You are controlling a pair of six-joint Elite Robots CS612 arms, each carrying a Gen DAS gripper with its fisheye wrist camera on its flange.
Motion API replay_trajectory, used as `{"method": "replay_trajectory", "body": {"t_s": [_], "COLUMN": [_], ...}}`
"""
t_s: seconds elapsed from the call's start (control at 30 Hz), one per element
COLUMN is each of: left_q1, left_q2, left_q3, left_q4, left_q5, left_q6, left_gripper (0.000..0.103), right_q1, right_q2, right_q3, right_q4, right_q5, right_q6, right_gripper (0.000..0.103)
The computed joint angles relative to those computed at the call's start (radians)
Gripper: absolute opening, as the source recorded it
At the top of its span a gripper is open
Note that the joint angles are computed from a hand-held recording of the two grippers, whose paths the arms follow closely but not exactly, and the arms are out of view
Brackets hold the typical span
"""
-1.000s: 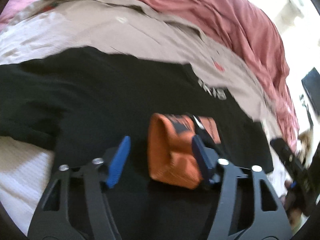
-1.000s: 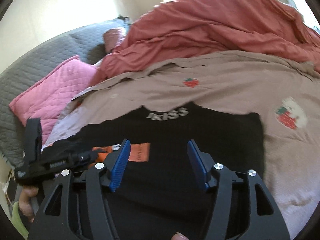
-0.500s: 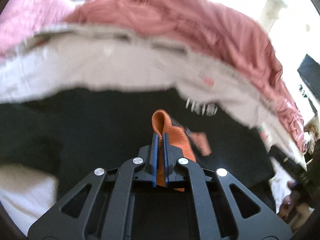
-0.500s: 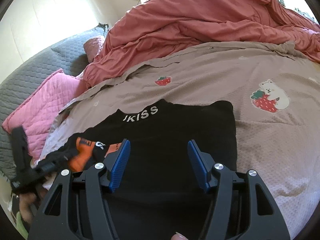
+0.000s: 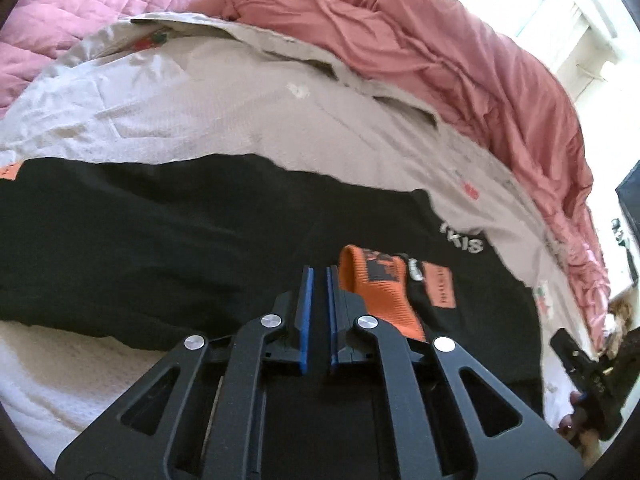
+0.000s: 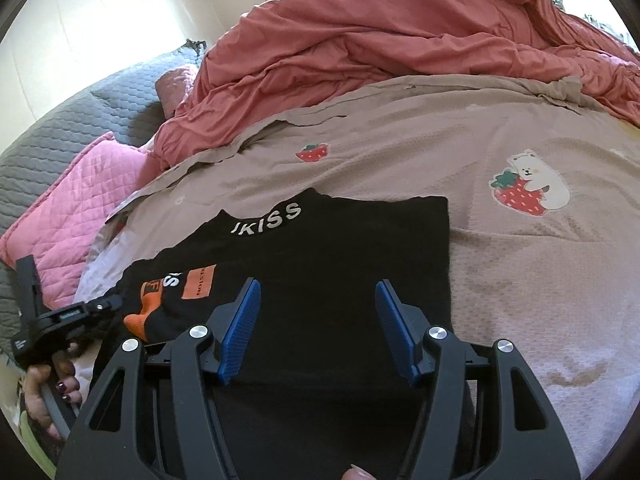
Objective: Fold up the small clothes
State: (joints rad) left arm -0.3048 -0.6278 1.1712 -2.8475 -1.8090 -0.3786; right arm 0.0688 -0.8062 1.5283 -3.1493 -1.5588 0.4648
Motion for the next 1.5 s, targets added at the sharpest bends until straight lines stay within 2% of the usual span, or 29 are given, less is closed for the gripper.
{"method": "replay_trajectory", "body": {"t_s": [0.03, 0.07, 0.1, 0.17, 0.23, 0.27, 0.3, 0.33, 0.37, 0.4, 0.5, 0.57, 0.63, 0.73, 0.8, 0.9, 1.07, 1.13, 1.27, 1.37, 1.43, 1.5], "left_q1": [0.000, -0.001, -0.002, -0.007, -0.017, -0.028, -0.036, -0.048, -0.050, -0.050, -0.044, -0.051, -0.053, -0.044, -0.038, -0.041, -0.037, -0.040, -0.052, -0.060, -0.068, -0.073], "left_q2": [0.003, 0.006, 0.008, 0.014, 0.016, 0.011, 0.007, 0.001, -0.002, -0.004, -0.013, -0.017, -0.011, -0.002, -0.003, -0.020, -0.034, -0.034, -0.028, -0.020, -0.013, -0.008], "left_q3": [-0.003, -0.006, -0.007, -0.016, -0.017, -0.009, -0.001, 0.008, 0.015, 0.018, 0.037, 0.044, 0.033, 0.009, 0.010, 0.037, 0.067, 0.070, 0.066, 0.055, 0.047, 0.040], "left_q4": [0.000, 0.000, 0.006, 0.040, 0.072, 0.075, 0.070, 0.070, 0.063, 0.053, -0.033, -0.058, -0.026, 0.066, 0.062, -0.006, -0.128, -0.152, -0.146, -0.113, -0.085, -0.053], "left_q5": [-0.016, -0.031, -0.042, -0.071, -0.066, -0.029, 0.002, 0.053, 0.063, 0.062, 0.066, 0.126, 0.160, 0.141, 0.120, 0.172, 0.210, 0.215, 0.174, 0.133, 0.142, 0.164], "left_q6": [0.002, 0.006, 0.013, 0.029, 0.047, 0.068, 0.084, 0.109, 0.119, 0.120, 0.117, 0.147, 0.158, 0.129, 0.114, 0.125, 0.107, 0.115, 0.188, 0.232, 0.271, 0.283], "left_gripper": [0.005, 0.014, 0.028, 0.043, 0.043, 0.042, 0.026, 0.017, 0.011, 0.010, 0.010, 0.010, 0.010, 0.013, 0.013, 0.013, 0.013, 0.013, 0.013, 0.014, 0.020, 0.028], "right_q1": [0.000, 0.000, -0.001, -0.001, -0.002, -0.001, -0.001, 0.000, 0.000, 0.000, 0.001, 0.000, 0.001, 0.003, 0.004, 0.007, 0.012, 0.016, 0.012, 0.009, 0.007, -0.003], "right_q2": [-0.001, -0.001, -0.002, -0.003, -0.004, -0.004, -0.004, -0.004, -0.004, -0.005, -0.006, -0.007, -0.007, -0.008, -0.009, -0.009, 0.001, 0.013, 0.043, 0.069, 0.079, 0.086], "right_q3": [0.001, 0.002, 0.004, 0.007, 0.010, 0.011, 0.011, 0.011, 0.012, 0.012, 0.014, 0.015, 0.013, 0.010, 0.010, 0.012, -0.008, -0.035, -0.099, -0.147, -0.173, -0.182], "right_q4": [0.001, 0.003, 0.005, 0.007, 0.009, 0.009, 0.010, 0.009, 0.009, 0.007, 0.000, 0.005, 0.021, 0.051, 0.060, 0.043, 0.047, 0.081, 0.152, 0.201, 0.283, 0.339], "right_q5": [-0.001, -0.004, -0.005, -0.005, -0.005, -0.005, -0.005, -0.004, -0.004, -0.004, -0.015, -0.022, -0.034, -0.064, -0.074, -0.079, -0.026, -0.014, -0.018, -0.069, -0.121, -0.121], "right_q6": [0.001, 0.004, 0.005, 0.009, 0.012, 0.013, 0.013, 0.012, 0.011, 0.011, 0.012, 0.017, 0.021, 0.028, 0.029, 0.004, -0.076, -0.114, -0.153, -0.210, -0.222, -0.208], "right_gripper": [0.058, 0.058, 0.058, 0.059, 0.059, 0.059, 0.059, 0.059, 0.059, 0.059, 0.059, 0.059, 0.059, 0.059, 0.059, 0.059, 0.059, 0.059, 0.059, 0.059, 0.058, 0.054]}}
